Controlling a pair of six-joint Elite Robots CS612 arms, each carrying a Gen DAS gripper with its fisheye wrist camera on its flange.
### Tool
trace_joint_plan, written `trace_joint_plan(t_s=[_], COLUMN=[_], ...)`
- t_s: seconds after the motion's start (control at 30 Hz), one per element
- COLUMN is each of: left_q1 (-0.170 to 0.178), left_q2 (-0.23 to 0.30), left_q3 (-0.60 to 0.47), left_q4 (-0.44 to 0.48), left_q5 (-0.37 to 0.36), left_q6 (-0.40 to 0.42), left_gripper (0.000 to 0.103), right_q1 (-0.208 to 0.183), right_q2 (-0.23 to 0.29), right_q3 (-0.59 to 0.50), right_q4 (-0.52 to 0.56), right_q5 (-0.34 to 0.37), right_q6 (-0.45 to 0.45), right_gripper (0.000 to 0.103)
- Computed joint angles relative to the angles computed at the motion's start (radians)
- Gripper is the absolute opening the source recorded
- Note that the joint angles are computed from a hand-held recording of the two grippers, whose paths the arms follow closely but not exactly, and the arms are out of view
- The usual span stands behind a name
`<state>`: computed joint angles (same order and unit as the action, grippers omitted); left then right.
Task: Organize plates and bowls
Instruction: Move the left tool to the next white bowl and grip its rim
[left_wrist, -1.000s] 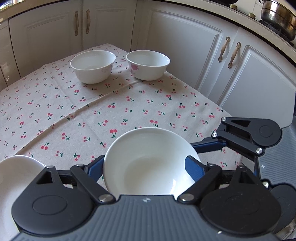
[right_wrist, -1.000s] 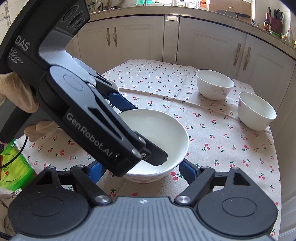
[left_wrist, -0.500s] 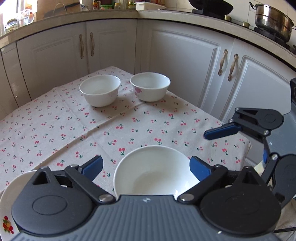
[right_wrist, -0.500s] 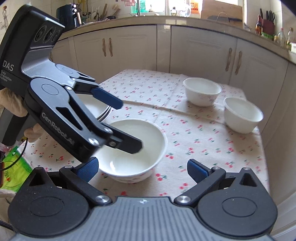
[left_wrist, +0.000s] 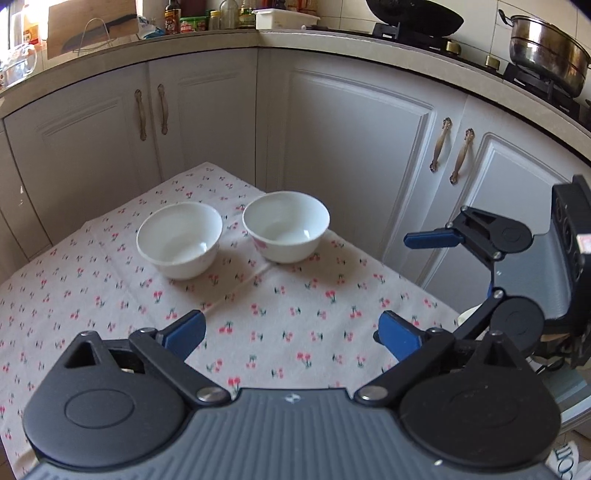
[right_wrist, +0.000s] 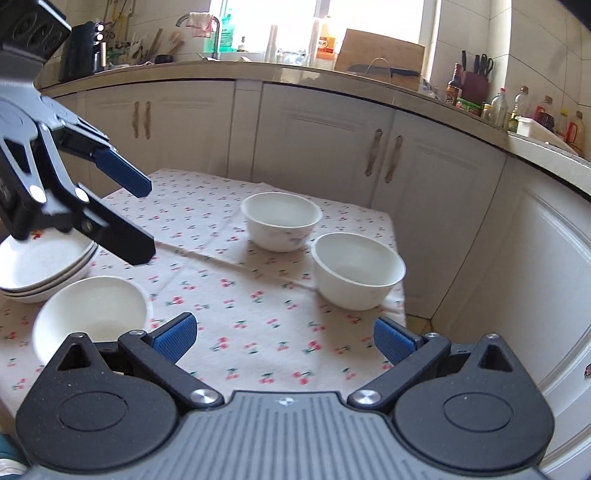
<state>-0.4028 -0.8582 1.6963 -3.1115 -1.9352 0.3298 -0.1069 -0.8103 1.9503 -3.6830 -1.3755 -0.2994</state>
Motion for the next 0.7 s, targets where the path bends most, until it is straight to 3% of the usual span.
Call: trace_joint_plan(t_s=[0.27,0.7], left_q1=[-0.025,-0.057], left_q2=[0.058,0.166], left_q3=[-0.147,-0.351], left_q4=[0.134,0.325], left_q5=[-0.006,0.017], left_q6=[0.021,0.06], left_gripper=[0.1,0.099], right_q1=[-0.033,-0.065], right_q2=[0.045,0.105], right_q3=[-0.075,-0.183], right_q4=[0.036,0.122], right_q5=[0.002,0.081], right_q6=[-0.044,-0.108], right_gripper=[0.103,0.103])
